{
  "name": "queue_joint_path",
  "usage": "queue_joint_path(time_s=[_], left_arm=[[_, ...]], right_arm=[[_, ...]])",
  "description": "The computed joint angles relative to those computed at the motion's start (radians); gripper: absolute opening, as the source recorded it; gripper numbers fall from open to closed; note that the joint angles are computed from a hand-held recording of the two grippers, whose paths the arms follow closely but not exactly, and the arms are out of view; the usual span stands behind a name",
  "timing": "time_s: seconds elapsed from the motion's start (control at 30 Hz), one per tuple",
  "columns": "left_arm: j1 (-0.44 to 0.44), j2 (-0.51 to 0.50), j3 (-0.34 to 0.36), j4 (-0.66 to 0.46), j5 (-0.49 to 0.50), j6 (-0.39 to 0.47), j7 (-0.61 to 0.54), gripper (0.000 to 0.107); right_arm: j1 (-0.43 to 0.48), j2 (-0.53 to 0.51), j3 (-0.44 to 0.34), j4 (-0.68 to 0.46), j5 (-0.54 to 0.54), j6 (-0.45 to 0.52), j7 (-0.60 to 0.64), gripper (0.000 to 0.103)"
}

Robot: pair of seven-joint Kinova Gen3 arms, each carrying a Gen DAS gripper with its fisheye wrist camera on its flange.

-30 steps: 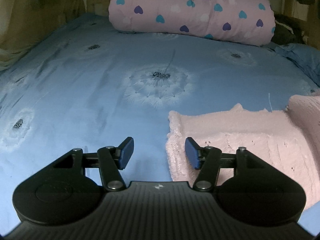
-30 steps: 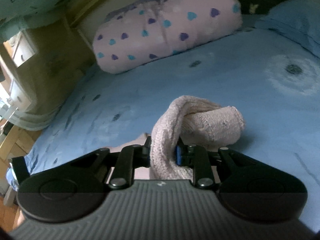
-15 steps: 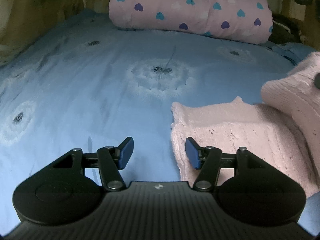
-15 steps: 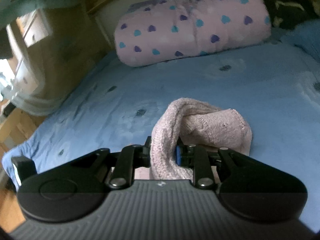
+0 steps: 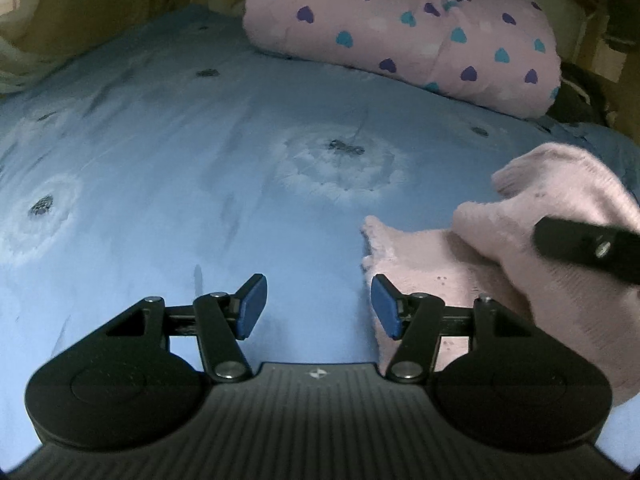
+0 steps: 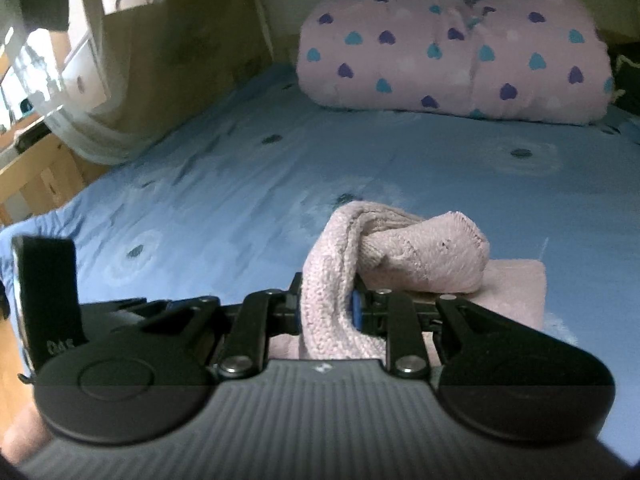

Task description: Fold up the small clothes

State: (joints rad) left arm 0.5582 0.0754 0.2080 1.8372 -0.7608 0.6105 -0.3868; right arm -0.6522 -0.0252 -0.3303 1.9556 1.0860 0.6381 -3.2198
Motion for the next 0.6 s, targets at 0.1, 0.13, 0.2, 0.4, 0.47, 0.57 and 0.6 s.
queue_joint_path(time_s=[0.1,0.13,0.2,0.4,0.47,0.57,0.6], left_arm=[[-0.009,-0.009,-0.004,0.006,0.003,0.003,0.0,0.064],[-0.017,-0.013,-0.005,0.009,0.018,-0.001,-0.012,0.064],[-0.034,-0.017,-0.005,0.009,0.055,0.0,-0.036,0.064],[-0.073,-0.037,-0.008,0.028,0.128,-0.017,-0.078,0.064],[-0.078,-0.042,-0.004,0.035,0.114,-0.019,-0.058,0.064],[-0.09,-0.055,0.002,0.049,0.107,-0.033,-0.042,0.064],[-0.093,-0.059,0.005,0.053,0.105,-0.039,-0.036,0.064]], right_arm=[[-0.024,0.044,-0.005,-0.022,0.026,0.026,-0.027,0.025],[-0.039,0.06,-0.004,-0.028,0.041,0.04,-0.034,0.025],[-0.069,0.087,0.003,-0.041,0.058,0.063,-0.034,0.025],[-0.091,0.1,0.053,-0.045,0.022,-0.039,0.021,0.026],[-0.098,0.092,0.058,-0.032,0.063,-0.074,-0.02,0.026],[-0.118,0.08,0.043,-0.021,0.127,-0.046,-0.057,0.025],[-0.121,0.074,0.039,-0.016,0.14,-0.037,-0.075,0.025]])
